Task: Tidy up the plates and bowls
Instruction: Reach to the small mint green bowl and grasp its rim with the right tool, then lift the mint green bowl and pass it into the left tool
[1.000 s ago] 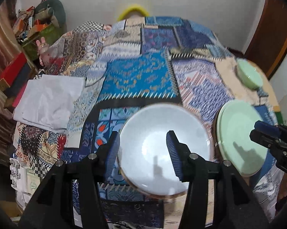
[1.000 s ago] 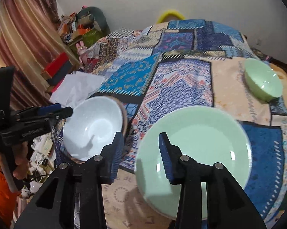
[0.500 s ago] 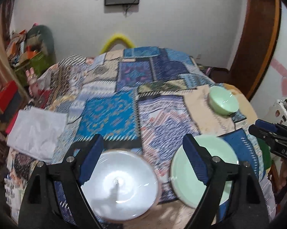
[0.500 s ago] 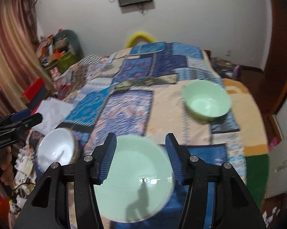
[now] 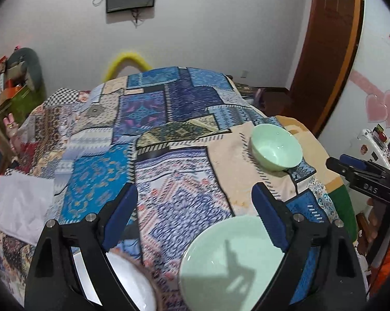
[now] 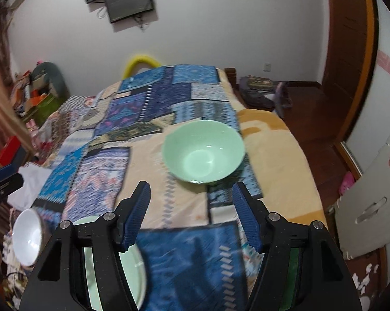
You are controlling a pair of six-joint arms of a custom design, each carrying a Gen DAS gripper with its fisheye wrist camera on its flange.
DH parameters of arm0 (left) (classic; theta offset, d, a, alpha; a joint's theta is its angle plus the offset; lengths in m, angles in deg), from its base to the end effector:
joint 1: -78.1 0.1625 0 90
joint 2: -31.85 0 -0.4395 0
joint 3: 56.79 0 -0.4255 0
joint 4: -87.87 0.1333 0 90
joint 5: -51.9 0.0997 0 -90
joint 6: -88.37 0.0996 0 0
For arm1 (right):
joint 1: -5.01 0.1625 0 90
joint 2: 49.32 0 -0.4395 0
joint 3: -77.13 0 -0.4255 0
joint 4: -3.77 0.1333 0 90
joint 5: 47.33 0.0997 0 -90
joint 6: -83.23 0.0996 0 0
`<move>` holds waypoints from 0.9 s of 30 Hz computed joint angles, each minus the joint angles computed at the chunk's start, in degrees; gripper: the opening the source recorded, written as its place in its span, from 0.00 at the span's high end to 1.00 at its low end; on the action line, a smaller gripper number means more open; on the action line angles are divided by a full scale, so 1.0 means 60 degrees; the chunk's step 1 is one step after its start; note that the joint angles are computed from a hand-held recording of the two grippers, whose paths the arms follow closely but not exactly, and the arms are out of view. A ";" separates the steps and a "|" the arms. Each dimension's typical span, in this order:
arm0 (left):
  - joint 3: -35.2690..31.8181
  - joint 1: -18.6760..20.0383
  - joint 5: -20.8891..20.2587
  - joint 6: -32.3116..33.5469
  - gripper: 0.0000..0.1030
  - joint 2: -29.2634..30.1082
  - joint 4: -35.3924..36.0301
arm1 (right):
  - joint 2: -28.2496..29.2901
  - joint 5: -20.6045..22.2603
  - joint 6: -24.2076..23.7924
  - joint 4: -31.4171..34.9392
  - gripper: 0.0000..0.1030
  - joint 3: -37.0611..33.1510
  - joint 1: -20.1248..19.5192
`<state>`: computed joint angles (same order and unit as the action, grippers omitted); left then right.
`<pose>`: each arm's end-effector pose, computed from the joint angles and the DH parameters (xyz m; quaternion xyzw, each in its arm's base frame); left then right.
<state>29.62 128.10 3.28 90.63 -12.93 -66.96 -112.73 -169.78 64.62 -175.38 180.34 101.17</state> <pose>-0.3302 -0.7034 0.1600 0.2641 0.8804 -0.2899 0.2667 0.1494 -0.6400 0.3040 0.0732 -0.8772 0.3709 0.2959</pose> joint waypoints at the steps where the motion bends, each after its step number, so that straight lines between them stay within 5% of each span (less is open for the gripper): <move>1: -0.0126 0.0021 -0.0044 0.0006 0.12 0.0117 0.0052 | 0.0039 -0.0007 0.0037 -0.0005 0.40 -0.0046 -0.0053; 4: -0.0743 0.0133 -0.0234 -0.0045 0.12 0.0613 0.0404 | 0.0186 0.0102 0.0343 0.0169 0.40 -0.0225 -0.0332; 8: -0.1633 0.0305 -0.0559 -0.0090 0.12 0.1307 0.0899 | 0.0438 0.0221 0.0693 0.0548 0.58 -0.0540 -0.0643; 17: -0.3446 0.0576 -0.0547 0.0002 0.12 0.2776 0.1883 | 0.1022 0.0232 0.0964 0.1169 0.68 -0.1481 -0.1045; 27: -0.4134 0.0808 -0.0458 -0.0187 0.12 0.3368 0.2476 | 0.1557 0.0165 0.0958 0.1721 0.80 -0.2202 -0.1220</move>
